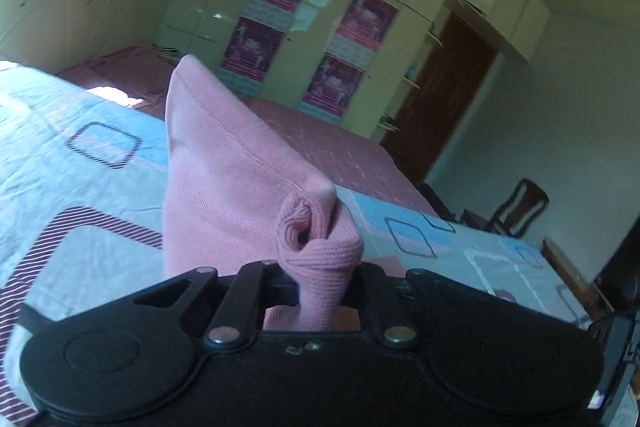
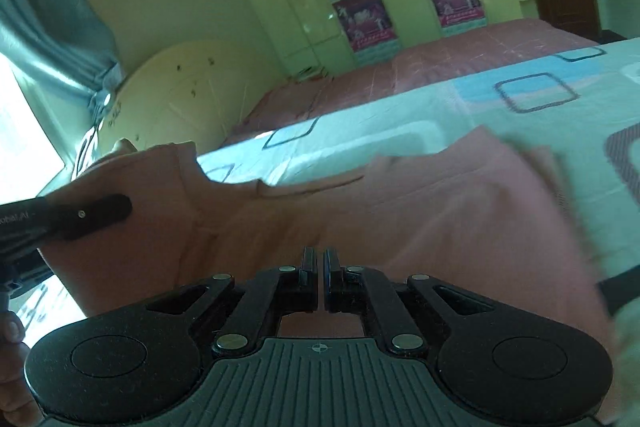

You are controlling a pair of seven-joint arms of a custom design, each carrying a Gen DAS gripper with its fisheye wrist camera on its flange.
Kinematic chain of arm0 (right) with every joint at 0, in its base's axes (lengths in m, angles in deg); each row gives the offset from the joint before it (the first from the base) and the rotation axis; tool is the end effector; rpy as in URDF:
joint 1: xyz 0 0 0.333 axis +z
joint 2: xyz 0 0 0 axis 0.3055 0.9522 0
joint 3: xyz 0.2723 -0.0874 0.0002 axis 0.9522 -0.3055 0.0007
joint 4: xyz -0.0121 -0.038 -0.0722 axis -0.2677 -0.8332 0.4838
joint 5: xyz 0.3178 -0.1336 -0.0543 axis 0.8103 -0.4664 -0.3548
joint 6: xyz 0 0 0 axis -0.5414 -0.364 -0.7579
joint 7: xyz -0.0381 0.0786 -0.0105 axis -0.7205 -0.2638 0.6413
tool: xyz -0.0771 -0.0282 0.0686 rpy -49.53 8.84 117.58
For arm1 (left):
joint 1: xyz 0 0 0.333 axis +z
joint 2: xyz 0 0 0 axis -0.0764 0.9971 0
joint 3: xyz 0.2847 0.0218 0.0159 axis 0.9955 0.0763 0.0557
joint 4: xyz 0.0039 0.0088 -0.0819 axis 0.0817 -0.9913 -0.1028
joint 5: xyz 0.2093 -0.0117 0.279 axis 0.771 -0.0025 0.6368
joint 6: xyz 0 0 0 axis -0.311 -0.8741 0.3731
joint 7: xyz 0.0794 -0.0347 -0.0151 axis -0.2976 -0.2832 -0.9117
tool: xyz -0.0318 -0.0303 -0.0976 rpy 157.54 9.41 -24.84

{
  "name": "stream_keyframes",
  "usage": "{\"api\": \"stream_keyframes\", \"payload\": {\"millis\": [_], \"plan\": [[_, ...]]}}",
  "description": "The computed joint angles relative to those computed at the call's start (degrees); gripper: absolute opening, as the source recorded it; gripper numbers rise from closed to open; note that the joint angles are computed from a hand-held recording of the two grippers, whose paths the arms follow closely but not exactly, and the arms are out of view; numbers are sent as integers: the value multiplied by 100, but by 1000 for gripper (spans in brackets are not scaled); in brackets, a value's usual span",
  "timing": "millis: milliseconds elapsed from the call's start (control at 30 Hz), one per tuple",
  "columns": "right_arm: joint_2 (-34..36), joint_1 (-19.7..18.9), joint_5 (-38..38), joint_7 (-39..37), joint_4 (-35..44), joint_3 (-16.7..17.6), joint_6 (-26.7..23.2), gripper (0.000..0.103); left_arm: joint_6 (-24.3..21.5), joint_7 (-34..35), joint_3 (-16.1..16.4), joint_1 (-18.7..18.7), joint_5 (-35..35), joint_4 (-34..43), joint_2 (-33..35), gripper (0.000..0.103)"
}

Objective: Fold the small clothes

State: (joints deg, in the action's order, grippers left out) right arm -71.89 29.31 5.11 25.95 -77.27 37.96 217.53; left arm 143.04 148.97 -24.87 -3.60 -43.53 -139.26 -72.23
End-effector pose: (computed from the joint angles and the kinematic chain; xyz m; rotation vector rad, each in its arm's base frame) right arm 0.5954 0.1384 0.4251 -1.3949 1.5283 -0.2275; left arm 0.5938 -0.0874 0.4711 -1.7508 1.6174 -1.3716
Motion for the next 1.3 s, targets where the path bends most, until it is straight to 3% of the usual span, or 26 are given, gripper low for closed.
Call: {"api": "stream_keyframes", "payload": {"millis": [67, 100, 167, 200, 233, 267, 333, 400, 467, 500, 567, 633, 767, 900, 1067, 1267, 1300], "plan": [[-295, -256, 397, -173, -286, -146, -91, 1, -228, -1272, 220, -463, 1390, 47, 213, 8], [-429, -396, 554, -161, -426, -261, -266, 1, -588, -2029, 439, -721, 2209, 144, 368, 11], [-602, -643, 577, 135, -654, -483, -794, 4, -1483, -3173, 761, -1133, 3414, 561, 812, 34], [-626, -725, 473, 352, -711, -570, -988, 31, -1946, -3758, 894, -1283, 3996, 763, 1001, 52], [-668, -779, 318, 576, -775, -643, -1025, 58, -2091, -3952, 894, -1326, 4177, 765, 1025, 46], [-724, -764, 460, 439, -837, -741, -1070, 88, -1916, -3744, 698, -1199, 3956, 575, 900, 46], [-898, -1026, 581, 170, -1011, -793, -1738, 81, -1303, -3272, 309, -869, 3559, 102, 575, 46], [-877, -1130, 368, 278, -1015, -876, -2325, 47, -699, -3433, 382, -829, 3800, -220, 351, 46], [-716, -1155, 175, 430, -885, -865, -2697, 42, -436, -4300, 1073, -1212, 4799, -303, 329, 46], [-613, -1147, 43, 512, -803, -840, -2800, 42, -516, -4851, 1502, -1423, 5347, -233, 389, 44], [-329, -1139, -442, 880, -510, -795, -3040, 42, -729, -5534, 2019, -1638, 5957, 58, 615, 43], [-84, -1100, -830, 1123, -257, -710, -3019, 42, -980, -5868, 2203, -1641, 6350, 305, 815, 40], [315, -1028, -1757, 1759, 127, -582, -2915, 42, -1520, -5980, 1913, -1209, 6554, 587, 1144, 33], [495, -1127, -2071, 2017, 276, -404, -2945, 42, -1048, -5955, 1420, -757, 6527, 242, 1126, 34], [554, -1190, -2258, 2468, 362, -333, -2877, 42, -999, -5504, 407, 221, 6233, 125, 1135, 35], [714, -857, -3356, 2813, 736, -325, -2635, 42, -1035, -5284, -295, 881, 6302, 186, 1278, 35], [736, -752, -3625, 2878, 771, -339, -2511, 38, -1060, -5243, -355, 941, 6313, 208, 1301, 35]]}}
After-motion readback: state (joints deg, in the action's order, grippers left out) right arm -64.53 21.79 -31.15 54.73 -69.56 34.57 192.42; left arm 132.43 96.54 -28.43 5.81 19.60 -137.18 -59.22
